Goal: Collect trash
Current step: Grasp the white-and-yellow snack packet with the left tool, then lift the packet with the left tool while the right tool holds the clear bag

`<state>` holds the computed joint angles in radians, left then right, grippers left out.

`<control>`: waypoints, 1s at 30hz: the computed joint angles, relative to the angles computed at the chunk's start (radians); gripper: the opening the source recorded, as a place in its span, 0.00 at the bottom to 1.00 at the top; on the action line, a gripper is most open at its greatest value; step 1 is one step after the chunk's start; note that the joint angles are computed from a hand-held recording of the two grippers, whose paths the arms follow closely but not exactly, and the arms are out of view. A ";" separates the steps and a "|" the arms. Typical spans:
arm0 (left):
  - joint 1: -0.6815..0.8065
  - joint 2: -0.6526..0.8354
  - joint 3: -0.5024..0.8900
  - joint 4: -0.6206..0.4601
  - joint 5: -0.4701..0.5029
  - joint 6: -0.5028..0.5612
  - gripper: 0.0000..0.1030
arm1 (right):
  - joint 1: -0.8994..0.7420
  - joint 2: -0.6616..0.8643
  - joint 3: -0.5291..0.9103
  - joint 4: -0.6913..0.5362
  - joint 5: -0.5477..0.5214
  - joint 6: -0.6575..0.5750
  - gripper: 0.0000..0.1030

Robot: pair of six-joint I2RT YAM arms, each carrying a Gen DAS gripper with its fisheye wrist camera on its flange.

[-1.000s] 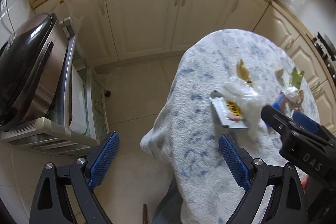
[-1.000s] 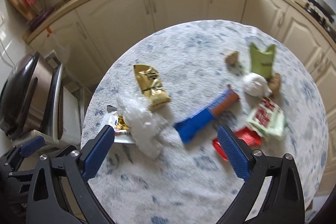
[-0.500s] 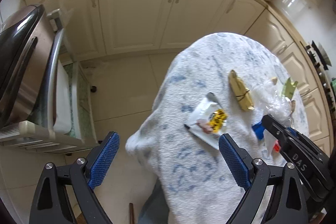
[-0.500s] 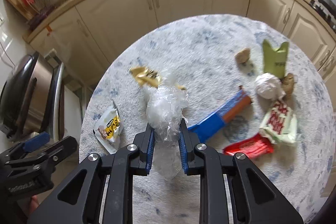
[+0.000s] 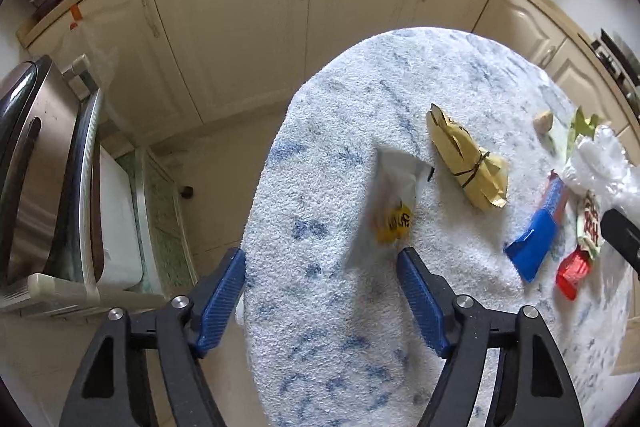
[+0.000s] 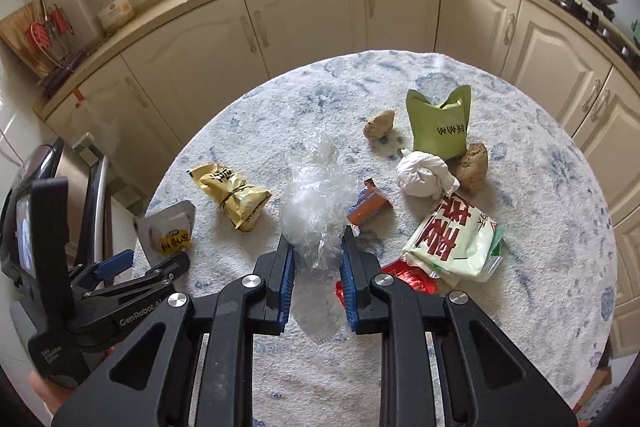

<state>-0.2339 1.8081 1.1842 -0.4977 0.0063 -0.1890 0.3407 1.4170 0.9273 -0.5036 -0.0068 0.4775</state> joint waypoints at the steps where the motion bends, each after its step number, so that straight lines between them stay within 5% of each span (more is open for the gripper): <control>1: 0.005 -0.011 -0.015 0.010 -0.003 -0.009 0.54 | -0.008 0.002 -0.004 0.004 -0.002 0.003 0.20; 6: 0.038 -0.034 -0.026 0.000 -0.013 -0.006 0.15 | -0.022 -0.005 -0.028 0.013 -0.027 0.015 0.20; 8: 0.054 -0.042 -0.019 -0.027 -0.001 -0.001 0.14 | -0.019 -0.010 -0.036 0.013 -0.026 0.020 0.20; 11: 0.063 -0.060 0.008 -0.078 -0.002 0.019 0.39 | -0.017 -0.010 -0.042 0.012 -0.036 0.020 0.20; 13: 0.064 -0.093 -0.007 -0.052 -0.006 0.026 0.78 | -0.014 -0.008 -0.044 0.012 -0.038 0.020 0.20; 14: 0.062 -0.109 -0.013 -0.036 -0.008 0.019 0.84 | -0.014 -0.008 -0.045 0.013 -0.038 0.019 0.20; 20: 0.018 -0.082 0.034 -0.025 -0.025 0.015 0.87 | -0.016 0.014 -0.040 0.018 -0.051 0.010 0.21; 26: -0.032 0.076 0.140 -0.061 -0.026 0.001 0.58 | -0.029 0.049 -0.026 0.023 -0.062 -0.008 0.22; 30: -0.050 0.075 0.114 0.014 -0.075 0.017 0.40 | -0.030 0.059 -0.027 0.030 -0.076 -0.021 0.22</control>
<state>-0.2839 1.8829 1.2979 -0.4842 -0.0687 -0.1724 0.3112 1.4763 0.9001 -0.4736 -0.0829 0.4563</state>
